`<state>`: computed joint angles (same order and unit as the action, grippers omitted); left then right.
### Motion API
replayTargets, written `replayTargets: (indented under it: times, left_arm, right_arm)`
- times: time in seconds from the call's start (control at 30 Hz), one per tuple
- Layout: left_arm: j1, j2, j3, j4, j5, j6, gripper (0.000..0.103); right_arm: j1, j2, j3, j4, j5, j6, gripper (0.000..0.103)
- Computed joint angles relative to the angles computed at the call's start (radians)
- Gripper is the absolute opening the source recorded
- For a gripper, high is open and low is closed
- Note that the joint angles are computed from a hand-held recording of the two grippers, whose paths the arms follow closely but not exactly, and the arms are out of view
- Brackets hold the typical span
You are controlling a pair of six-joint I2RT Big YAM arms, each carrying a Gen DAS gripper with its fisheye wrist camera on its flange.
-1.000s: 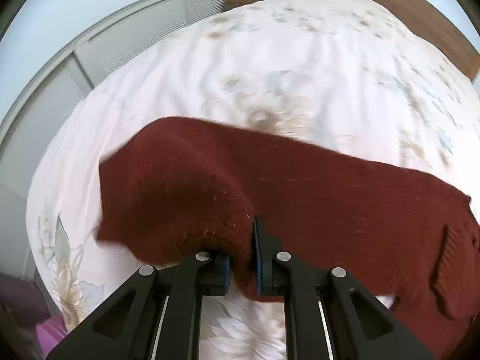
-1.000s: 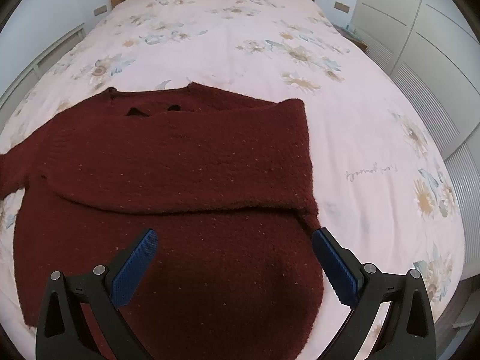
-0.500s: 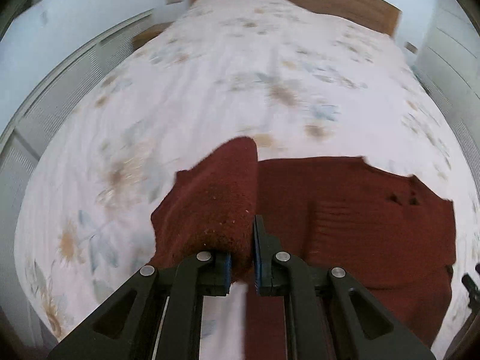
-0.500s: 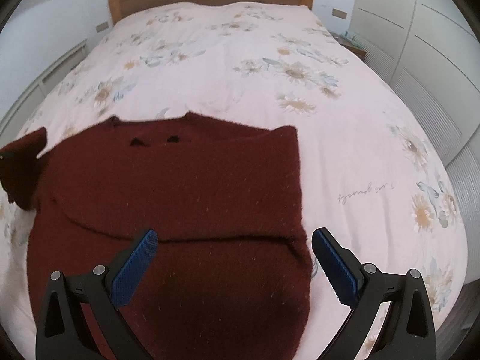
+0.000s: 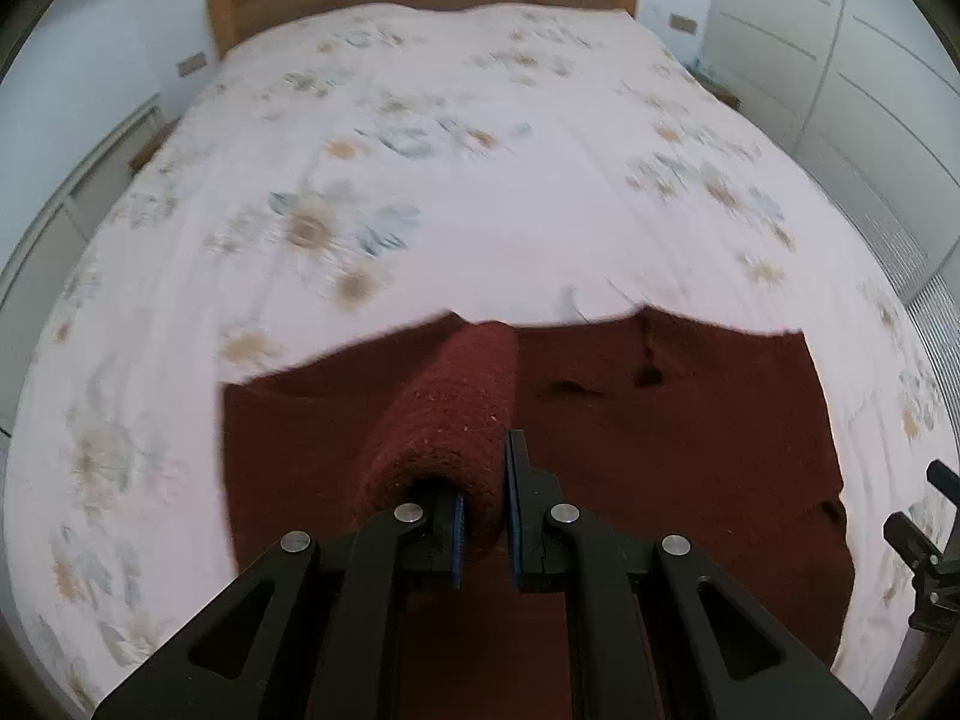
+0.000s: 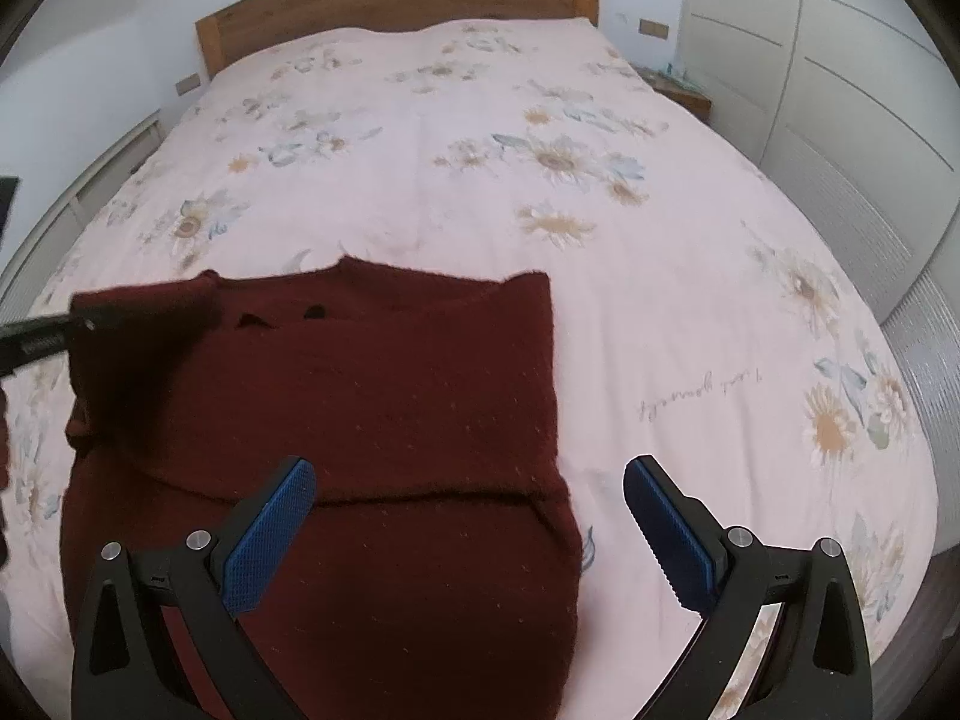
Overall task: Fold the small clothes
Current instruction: 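Lift and fold the held sleeve across the sweater body, then open the left gripper to release the folded sleeve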
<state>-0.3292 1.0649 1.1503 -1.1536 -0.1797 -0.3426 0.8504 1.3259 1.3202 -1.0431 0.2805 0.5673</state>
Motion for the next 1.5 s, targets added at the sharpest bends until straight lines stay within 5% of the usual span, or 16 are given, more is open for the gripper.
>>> replayTargets:
  times: [0.37,0.7,0.77,0.9,1.0,1.37,1.5]
  left_arm:
    - [-0.062,0.106,-0.115,0.065,-0.022,-0.005,0.012]
    - [-0.054,0.129,-0.134,0.041,-0.013,0.010,0.021]
    - [-0.046,0.126,-0.132,0.035,0.004,0.006,0.033]
    - [-0.036,0.108,-0.124,0.022,0.049,0.020,0.081]
    - [-0.032,0.094,-0.116,-0.001,0.074,0.041,0.098]
    - [0.016,-0.076,-0.153,-0.044,0.112,0.141,0.101]
    - [0.098,-0.148,-0.175,-0.098,0.144,0.220,0.101]
  right_arm:
    - [-0.011,-0.009,-0.074,0.022,-0.046,0.033,0.102]
    - [-0.005,-0.018,-0.094,0.033,-0.060,0.043,0.102]
    - [-0.003,-0.019,-0.095,0.031,-0.061,0.043,0.102]
    - [0.002,-0.021,-0.093,0.028,-0.068,0.038,0.102]
    - [0.007,-0.024,-0.093,0.030,-0.067,0.042,0.102]
    - [0.026,-0.036,-0.079,0.018,-0.077,0.038,0.102]
    - [0.041,-0.023,-0.065,0.013,-0.076,0.031,0.102]
